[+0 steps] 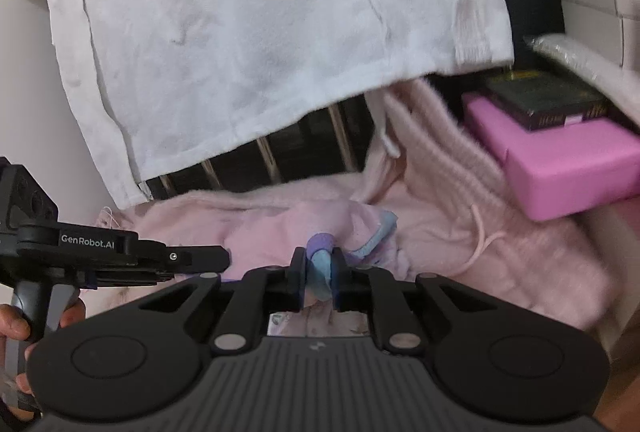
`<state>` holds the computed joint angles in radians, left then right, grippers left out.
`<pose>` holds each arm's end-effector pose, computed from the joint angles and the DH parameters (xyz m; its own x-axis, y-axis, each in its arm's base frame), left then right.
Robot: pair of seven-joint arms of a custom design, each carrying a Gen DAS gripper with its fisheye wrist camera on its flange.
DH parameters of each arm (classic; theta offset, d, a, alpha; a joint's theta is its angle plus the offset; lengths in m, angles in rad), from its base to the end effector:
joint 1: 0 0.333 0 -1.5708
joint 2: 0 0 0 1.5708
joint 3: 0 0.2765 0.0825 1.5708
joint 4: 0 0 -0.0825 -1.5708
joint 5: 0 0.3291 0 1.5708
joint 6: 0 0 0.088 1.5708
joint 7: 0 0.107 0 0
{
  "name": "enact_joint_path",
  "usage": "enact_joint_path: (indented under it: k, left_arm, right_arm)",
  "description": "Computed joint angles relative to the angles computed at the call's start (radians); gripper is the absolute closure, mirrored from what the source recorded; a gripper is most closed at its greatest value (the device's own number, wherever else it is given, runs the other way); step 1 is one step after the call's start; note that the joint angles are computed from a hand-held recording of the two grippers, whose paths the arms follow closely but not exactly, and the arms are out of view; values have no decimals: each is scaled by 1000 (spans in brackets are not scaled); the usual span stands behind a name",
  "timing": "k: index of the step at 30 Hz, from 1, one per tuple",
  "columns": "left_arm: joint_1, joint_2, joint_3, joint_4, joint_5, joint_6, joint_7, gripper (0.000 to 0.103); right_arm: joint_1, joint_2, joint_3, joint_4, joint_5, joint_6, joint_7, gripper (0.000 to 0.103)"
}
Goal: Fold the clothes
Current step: 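Grasp the folded bundle with both grippers and carry it onto the pink blanket, then open both grippers to release the bundle on the blanket and withdraw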
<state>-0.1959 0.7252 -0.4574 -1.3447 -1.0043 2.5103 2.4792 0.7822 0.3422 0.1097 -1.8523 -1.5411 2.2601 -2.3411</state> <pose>0.6033 -0.3471 0.3710 -0.6705 -0.4381 0.5988 -0.7245 0.2129 -0.6555 0.3983 0.4437 0.3606 -0.2277 -0.9276 -0.2961 -0.3607 0.3628 -0.8592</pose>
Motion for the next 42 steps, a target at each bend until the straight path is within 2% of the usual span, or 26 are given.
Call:
enact_joint_path:
  k: [2,4,6,8,9,10,11,12,14,15,16,18,19,20,22,23,24,25,27,30,32,34,35,38,39,42]
  left_arm:
    - [-31,-3,28,-3,46,27,-26,93]
    - [-45,-1,46,3,93,20,-63,88]
    - [-46,-1,58,15,134,-13,-102,74]
    - [-30,-53,69,-10,162,-27,-115,72]
    - [-16,-87,62,-47,146,1,-90,70]
    - [22,-141,19,-116,60,85,5,67]
    - [42,-187,-8,-167,-65,162,127,55]
    - [56,-198,-47,-183,-119,231,181,54]
    - [18,-181,-49,-153,-178,298,223,55]
    - [-15,-155,-36,-120,-162,316,201,59]
    - [-72,-117,-1,-82,-99,344,147,65]
    - [-177,-55,74,-53,35,423,33,90]
    - [-216,-22,100,-40,101,458,-20,90]
    - [-222,6,90,-37,109,490,-3,90]
    - [-201,78,1,-40,155,632,78,89]
    - [-164,112,-86,-49,143,727,199,88]
    - [-139,142,-151,-53,142,799,292,89]
    - [-120,139,-181,-64,133,815,315,89]
    - [-122,108,-160,-99,174,814,247,89]
    - [-121,65,-136,-142,186,805,190,87]
    - [-145,49,-93,-154,216,789,137,84]
    - [-116,59,-142,-185,249,839,172,83]
    - [-105,69,-165,-200,275,880,180,83]
    - [-59,84,-230,-235,341,947,164,80]
    - [-34,86,-259,-246,355,959,155,76]
    - [151,145,-483,-350,528,1064,111,65]
  right_arm:
    - [-20,-7,4,-5,36,54,-43,91]
    - [-37,8,6,6,102,82,-98,82]
    - [-32,-2,8,5,166,51,-129,60]
    - [17,-18,14,21,171,-82,-164,60]
    - [40,-23,19,33,169,-152,-182,60]
    - [62,-10,20,61,143,-216,-202,61]
    - [85,7,19,91,115,-277,-224,61]
    - [108,24,15,121,86,-335,-248,61]
    - [110,68,-6,184,54,-356,-273,65]
    - [92,92,-17,214,64,-322,-278,76]
    - [74,119,-30,247,78,-286,-284,81]
    - [37,165,-49,282,124,-193,-294,91]
    - [23,193,-59,301,151,-156,-304,91]
    - [23,219,-69,313,172,-144,-309,91]
    - [23,271,-88,338,213,-125,-362,92]
    - [44,293,-118,350,247,-124,-406,92]
    - [44,292,-114,326,218,-125,-388,92]
    - [51,265,-129,279,192,-90,-323,92]
    - [54,213,-143,199,129,-34,-204,91]
    - [106,137,-154,73,-77,-94,-27,90]
    - [114,141,-134,52,-123,-131,-30,89]
    - [87,182,-101,87,-69,-128,-110,90]
    - [93,196,-99,91,-79,-150,-98,89]
    - [66,154,-89,46,-99,-98,-14,89]
    - [69,156,-85,41,-106,-110,-9,89]
    - [67,150,-77,20,-125,-118,20,89]
